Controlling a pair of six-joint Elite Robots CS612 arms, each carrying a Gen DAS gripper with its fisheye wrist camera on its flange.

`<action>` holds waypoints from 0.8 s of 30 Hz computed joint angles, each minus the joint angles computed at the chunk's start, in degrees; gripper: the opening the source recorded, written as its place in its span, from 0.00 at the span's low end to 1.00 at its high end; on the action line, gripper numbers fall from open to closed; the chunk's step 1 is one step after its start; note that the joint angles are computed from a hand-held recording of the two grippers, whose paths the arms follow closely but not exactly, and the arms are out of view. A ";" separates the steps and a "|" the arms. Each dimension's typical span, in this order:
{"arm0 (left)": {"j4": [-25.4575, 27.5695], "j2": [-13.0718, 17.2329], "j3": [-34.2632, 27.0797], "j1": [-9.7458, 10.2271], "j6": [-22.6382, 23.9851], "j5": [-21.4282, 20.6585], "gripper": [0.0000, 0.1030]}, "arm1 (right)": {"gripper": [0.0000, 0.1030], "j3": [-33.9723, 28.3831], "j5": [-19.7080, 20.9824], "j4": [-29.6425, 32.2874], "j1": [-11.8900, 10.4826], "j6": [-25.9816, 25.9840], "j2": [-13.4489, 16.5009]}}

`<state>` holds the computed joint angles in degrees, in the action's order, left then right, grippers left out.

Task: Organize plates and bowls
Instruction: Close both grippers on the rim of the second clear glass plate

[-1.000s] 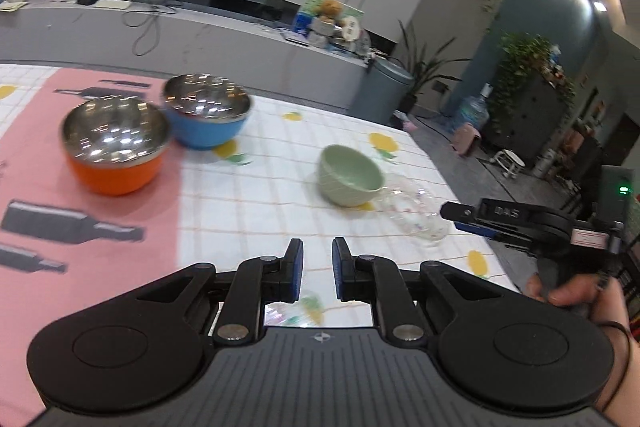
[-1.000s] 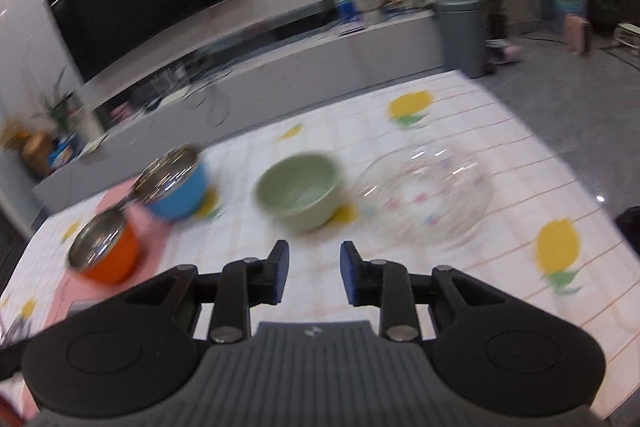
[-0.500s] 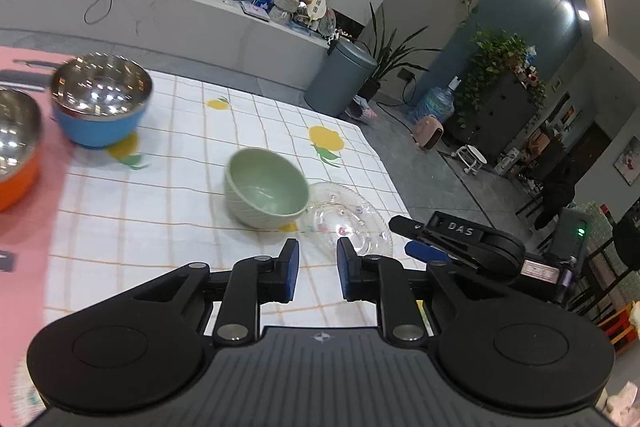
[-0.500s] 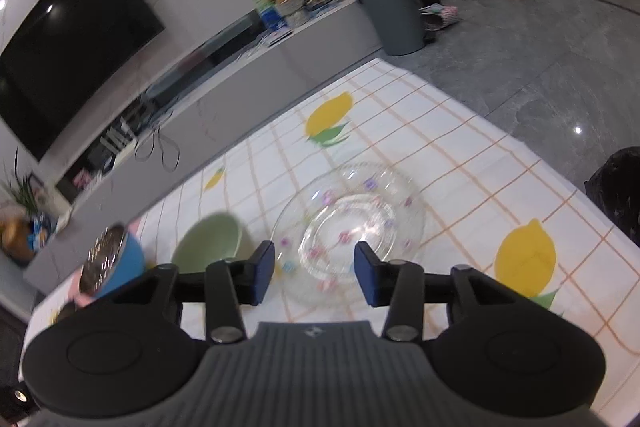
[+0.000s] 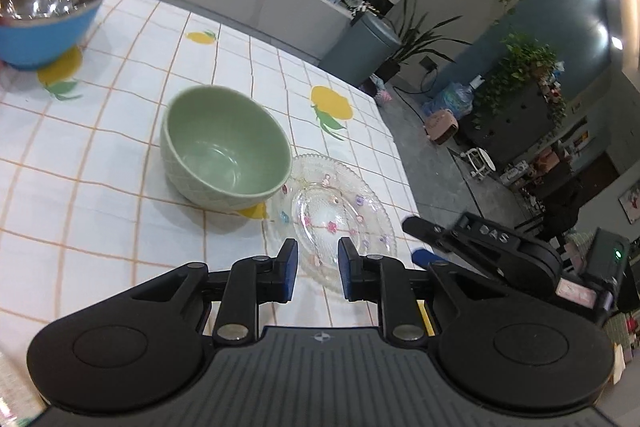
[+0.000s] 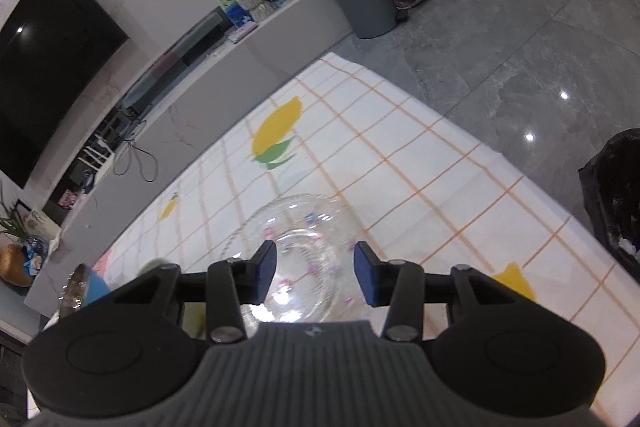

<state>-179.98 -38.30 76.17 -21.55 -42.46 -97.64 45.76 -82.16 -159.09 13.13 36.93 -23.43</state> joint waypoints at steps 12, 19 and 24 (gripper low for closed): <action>3.57 3.77 -4.92 -0.07 -3.22 1.96 0.23 | 0.30 -4.30 3.94 5.17 -1.38 2.88 2.68; 5.11 4.08 -5.77 -0.26 -1.45 3.62 0.13 | 0.14 -6.22 5.42 6.65 -1.59 3.85 3.82; 5.23 3.80 -5.28 -0.15 -0.46 4.28 0.07 | 0.09 -6.50 5.21 7.49 -1.44 2.63 3.85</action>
